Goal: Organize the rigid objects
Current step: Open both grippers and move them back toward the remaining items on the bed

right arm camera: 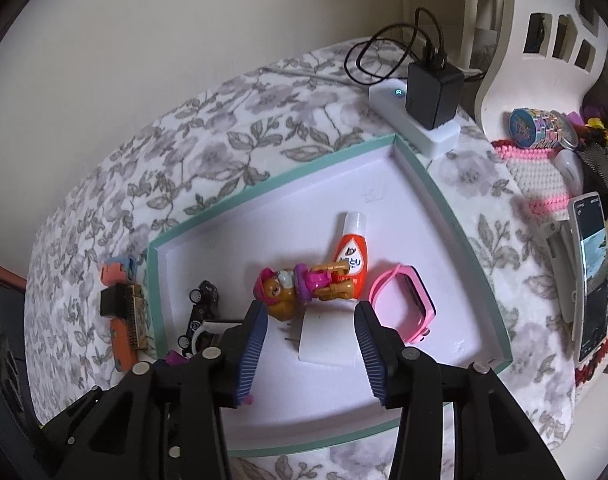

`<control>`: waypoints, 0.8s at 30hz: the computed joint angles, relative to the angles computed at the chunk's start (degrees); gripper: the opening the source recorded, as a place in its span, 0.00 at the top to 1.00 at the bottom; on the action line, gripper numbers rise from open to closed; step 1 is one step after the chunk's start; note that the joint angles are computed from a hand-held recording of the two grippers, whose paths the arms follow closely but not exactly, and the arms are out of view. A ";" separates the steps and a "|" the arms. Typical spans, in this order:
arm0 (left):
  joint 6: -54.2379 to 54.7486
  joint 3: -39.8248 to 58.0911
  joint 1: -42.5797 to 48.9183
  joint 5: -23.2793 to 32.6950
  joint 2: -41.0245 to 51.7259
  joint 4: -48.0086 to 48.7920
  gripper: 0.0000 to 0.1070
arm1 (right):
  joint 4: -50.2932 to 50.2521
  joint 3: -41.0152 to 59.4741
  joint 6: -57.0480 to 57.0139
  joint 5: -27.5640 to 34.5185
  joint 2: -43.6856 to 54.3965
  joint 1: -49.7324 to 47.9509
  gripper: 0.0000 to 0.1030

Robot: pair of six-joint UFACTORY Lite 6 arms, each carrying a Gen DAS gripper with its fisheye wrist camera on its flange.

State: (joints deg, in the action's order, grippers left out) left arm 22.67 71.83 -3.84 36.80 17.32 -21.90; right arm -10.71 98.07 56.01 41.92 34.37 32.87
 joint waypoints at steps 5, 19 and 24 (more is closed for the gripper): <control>0.48 1.04 2.88 0.29 -0.65 -1.89 0.67 | -0.58 -0.14 0.71 0.02 -0.41 0.11 0.52; -10.45 5.17 11.45 -1.73 0.59 6.20 0.52 | -3.30 4.29 0.93 2.18 2.51 1.95 0.52; -14.10 6.19 12.95 -2.88 1.31 9.14 0.26 | -5.13 9.13 0.47 4.33 5.69 3.83 0.36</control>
